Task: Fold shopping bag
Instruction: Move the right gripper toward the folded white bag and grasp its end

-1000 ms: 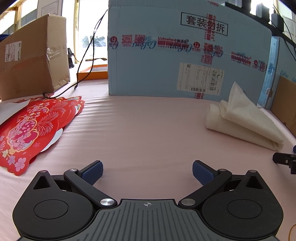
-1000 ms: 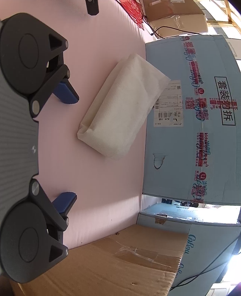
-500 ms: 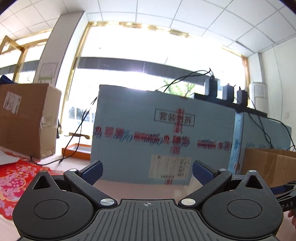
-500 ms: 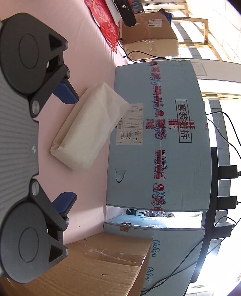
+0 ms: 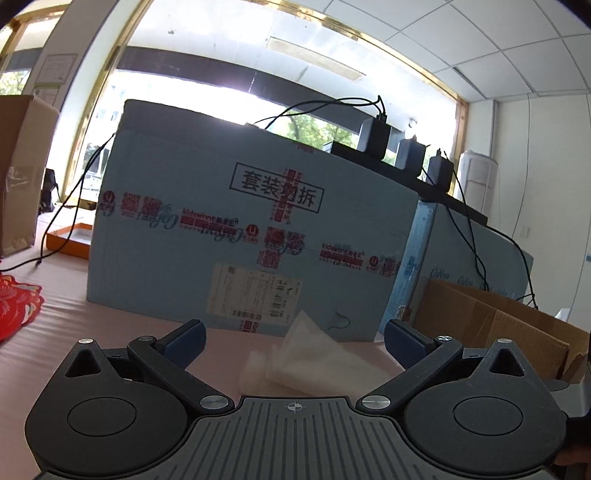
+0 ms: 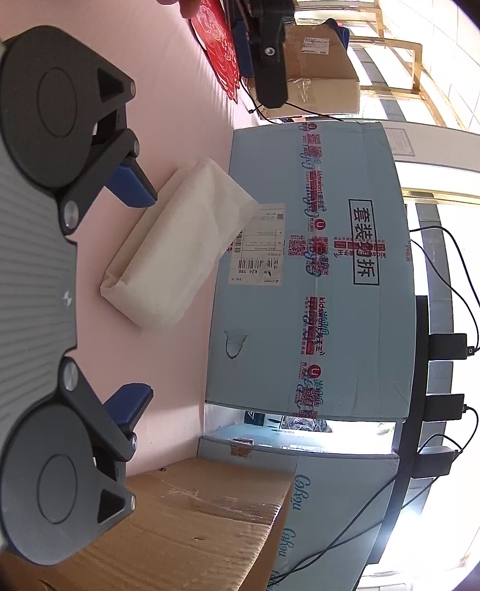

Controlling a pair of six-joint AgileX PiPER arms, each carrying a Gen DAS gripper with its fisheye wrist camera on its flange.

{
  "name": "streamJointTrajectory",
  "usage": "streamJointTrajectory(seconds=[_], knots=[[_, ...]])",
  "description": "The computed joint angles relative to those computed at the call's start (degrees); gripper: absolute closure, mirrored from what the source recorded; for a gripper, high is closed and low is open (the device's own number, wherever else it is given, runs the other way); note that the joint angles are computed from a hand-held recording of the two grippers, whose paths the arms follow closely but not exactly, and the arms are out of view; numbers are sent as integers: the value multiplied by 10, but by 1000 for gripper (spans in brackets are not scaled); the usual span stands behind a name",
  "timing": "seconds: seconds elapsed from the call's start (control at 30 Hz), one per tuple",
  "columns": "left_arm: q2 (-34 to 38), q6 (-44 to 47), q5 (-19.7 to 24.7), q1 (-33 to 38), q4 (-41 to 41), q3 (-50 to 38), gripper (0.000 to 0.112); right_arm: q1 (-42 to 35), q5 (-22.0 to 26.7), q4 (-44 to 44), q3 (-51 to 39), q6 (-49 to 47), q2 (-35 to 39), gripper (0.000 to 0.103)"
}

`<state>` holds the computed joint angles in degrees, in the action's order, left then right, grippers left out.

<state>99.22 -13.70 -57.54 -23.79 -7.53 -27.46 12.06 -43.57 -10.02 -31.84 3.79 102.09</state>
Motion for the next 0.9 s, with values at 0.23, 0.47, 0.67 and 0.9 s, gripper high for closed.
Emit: streamJointTrajectory(seconds=[0.23, 0.47, 0.67, 0.9], knots=[[-8, -20, -27, 5, -24, 26, 9, -5, -10, -6, 3, 8, 2, 0], [-15, -37, -9, 15, -10, 26, 9, -6, -4, -3, -1, 13, 3, 0], [-16, -21, -11, 6, -38, 29, 9, 19, -24, 80, 9, -63, 1, 1], [-13, -88, 9, 42, 11, 26, 9, 41, 56, 85, -30, -86, 2, 6]])
